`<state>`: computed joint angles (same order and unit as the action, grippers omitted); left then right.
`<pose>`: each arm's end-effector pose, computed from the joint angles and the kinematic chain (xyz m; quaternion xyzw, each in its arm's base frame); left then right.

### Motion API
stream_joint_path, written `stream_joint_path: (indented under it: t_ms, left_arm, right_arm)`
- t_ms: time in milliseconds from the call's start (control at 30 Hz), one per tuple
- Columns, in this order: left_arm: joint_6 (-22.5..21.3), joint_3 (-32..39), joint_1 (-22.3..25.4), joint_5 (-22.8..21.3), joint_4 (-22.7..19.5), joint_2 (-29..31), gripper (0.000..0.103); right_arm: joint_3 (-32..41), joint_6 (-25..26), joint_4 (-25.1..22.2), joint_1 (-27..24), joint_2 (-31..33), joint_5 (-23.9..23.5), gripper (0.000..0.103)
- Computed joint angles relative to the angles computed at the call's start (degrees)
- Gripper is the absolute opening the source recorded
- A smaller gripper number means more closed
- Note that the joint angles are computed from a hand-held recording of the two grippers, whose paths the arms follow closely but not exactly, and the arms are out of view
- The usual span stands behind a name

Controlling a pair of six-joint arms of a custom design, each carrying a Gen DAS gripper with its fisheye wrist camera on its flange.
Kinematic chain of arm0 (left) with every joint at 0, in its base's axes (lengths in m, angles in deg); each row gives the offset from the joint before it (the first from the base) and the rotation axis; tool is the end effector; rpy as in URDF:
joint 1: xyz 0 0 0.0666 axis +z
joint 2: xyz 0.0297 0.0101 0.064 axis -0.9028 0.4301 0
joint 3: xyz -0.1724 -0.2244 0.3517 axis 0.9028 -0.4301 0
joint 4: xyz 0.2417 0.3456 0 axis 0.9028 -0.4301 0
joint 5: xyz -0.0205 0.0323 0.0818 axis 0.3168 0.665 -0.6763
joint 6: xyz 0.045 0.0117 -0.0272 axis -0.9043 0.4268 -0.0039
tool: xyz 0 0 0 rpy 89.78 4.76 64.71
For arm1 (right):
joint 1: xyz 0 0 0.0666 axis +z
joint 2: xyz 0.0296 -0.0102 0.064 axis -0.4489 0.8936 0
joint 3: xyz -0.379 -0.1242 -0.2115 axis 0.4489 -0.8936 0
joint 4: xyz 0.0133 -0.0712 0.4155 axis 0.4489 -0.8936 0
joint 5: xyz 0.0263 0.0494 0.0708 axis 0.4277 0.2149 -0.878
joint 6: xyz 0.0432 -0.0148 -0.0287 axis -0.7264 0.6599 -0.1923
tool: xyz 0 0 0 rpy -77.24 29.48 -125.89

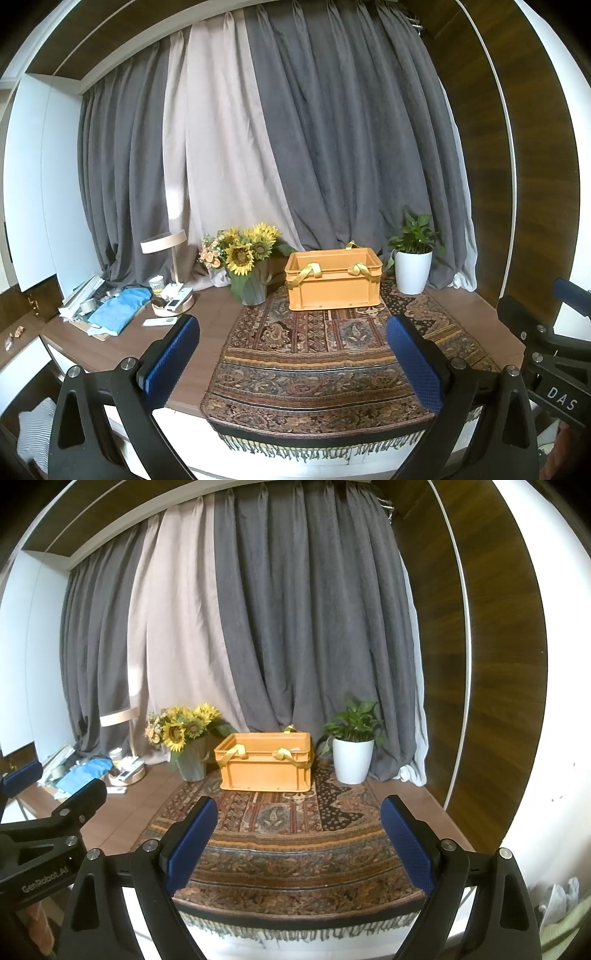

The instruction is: Organize soft objects

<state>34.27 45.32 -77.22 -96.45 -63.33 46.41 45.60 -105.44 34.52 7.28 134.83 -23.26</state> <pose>0.5923 -0.1296 0.5336 0.0785 0.7992 -0.0003 0.5959 0.5571 0.3452 0.5409 0.0898 0.8079 -0.0592 0.5794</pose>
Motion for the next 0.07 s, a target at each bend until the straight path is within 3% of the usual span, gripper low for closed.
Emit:
stream_joint_path:
  t_ms: [67]
  left_arm:
    - [0.05, -0.21, -0.02, 0.05, -0.1, -0.24, 0.103]
  right_arm:
    - [-0.33, 0.05, 0.23, -0.11, -0.24, -0.09, 0.091]
